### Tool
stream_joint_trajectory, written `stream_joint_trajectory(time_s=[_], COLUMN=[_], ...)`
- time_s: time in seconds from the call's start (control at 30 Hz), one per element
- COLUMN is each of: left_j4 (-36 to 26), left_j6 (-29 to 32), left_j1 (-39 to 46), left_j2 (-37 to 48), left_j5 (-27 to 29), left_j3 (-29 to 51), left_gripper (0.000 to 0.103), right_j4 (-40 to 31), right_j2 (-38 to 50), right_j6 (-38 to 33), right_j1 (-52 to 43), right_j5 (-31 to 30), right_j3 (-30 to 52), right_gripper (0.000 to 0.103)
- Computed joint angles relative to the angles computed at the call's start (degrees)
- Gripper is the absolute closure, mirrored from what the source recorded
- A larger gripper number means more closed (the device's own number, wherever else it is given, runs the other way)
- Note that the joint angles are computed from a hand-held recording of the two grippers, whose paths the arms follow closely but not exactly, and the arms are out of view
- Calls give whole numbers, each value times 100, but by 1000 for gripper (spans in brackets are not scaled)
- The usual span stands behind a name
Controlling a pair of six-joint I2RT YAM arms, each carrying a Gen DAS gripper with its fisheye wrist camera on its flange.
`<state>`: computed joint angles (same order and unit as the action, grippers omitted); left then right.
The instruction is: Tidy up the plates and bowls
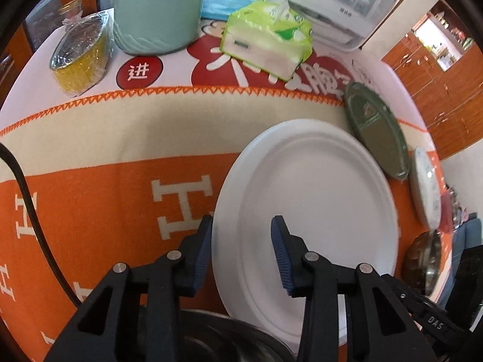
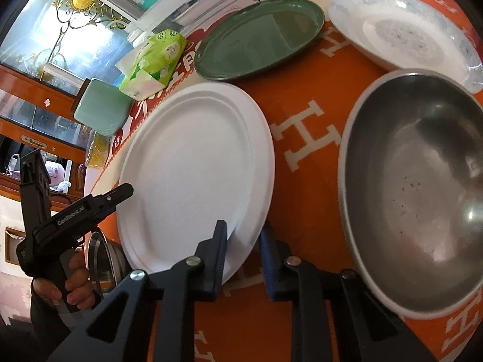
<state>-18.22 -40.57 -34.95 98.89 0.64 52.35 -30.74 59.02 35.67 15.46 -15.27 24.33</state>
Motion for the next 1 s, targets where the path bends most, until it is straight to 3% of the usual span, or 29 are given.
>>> stream_joint_trajectory(time_s=[0.5,0.73,1.0], left_j4=[28,-512,-1450], left_j6=[-136,-523,-1316], left_j1=[-368,-859,-1947], left_j2=[-1697,-2627,-3615], left_j5=[-458,-950,-1824], left_j3=[-592,-741,-772], left_gripper=[66,66,66], right_j4=[-1213,-1827,-2881], right_j2=[-1569,-2252,-2958], right_j6=[229,583,1469], right_j1=[515,1131,2821], right_j5=[659,1099,2478], right_j3=[384,717,1337], right_gripper=[81,81,81])
